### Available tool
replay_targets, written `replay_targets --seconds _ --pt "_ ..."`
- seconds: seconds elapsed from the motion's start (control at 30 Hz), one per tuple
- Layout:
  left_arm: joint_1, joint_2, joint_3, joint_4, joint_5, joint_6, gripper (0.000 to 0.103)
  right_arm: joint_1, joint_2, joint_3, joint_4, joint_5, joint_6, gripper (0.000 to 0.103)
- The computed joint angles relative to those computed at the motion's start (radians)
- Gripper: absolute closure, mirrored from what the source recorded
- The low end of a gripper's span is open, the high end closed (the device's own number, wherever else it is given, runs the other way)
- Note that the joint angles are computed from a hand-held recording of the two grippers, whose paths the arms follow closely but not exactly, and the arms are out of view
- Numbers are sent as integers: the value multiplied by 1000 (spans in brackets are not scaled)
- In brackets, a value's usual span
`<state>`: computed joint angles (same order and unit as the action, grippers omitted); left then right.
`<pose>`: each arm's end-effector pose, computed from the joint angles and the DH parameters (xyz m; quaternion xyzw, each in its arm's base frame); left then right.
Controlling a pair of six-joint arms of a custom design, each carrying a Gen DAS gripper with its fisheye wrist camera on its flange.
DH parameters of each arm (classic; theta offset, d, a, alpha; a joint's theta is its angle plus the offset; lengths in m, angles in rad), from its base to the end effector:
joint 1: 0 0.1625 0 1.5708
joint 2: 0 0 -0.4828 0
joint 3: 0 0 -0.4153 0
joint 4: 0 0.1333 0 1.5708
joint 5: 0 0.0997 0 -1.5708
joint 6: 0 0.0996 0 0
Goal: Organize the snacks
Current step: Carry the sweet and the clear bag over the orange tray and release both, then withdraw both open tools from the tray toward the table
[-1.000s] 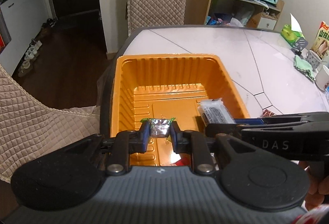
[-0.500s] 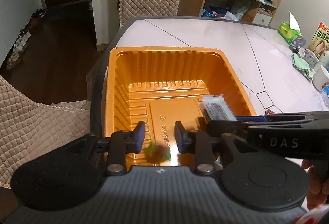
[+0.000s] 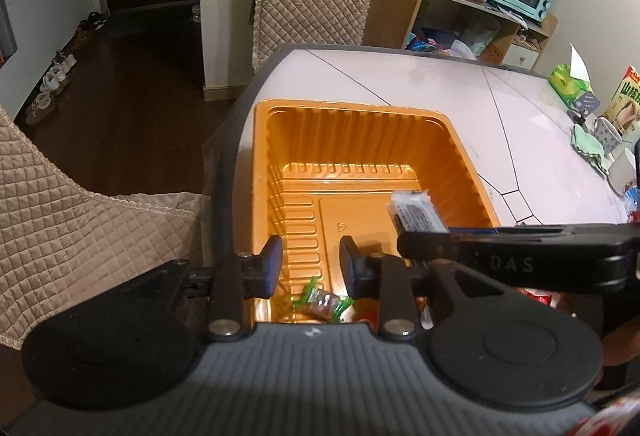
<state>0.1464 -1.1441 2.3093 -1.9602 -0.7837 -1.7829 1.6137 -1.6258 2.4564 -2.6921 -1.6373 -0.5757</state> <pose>-0.3518 -0.2579 0.1004 -0.0097 0.8671 -0.3663 0.3375 0.1428 -0.3718 0.2713 0.2964 -0.9434 0.1310 0.0698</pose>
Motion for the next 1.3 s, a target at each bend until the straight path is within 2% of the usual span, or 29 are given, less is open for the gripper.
replay_targets --seconds 0.13,0.2,0.23,0.47,0.73,1.03,1.3 --pt "-20 -7 1 23 -12 -41 75 -2 7 17 -56 21 -3 60" --pt "-31 -7 1 31 -18 -59 75 -8 2 17 -60 39 4 48" --pt "-36 -6 0 37 -21 -69 75 -13 -3 16 -55 53 3 47" --pt "-74 9 -15 71 -46 -137 72 -26 -67 7 27 72 -31 46" --pt "-118 58 -59 90 -71 -182 69 -98 -227 8 191 106 -118 46" --pt "-159 161 -132 54 -102 -171 66 -257 -436 -19 438 170 -252 45" --pt "-176 258 -197 -10 -127 -127 66 -425 -565 -71 617 219 -375 45"
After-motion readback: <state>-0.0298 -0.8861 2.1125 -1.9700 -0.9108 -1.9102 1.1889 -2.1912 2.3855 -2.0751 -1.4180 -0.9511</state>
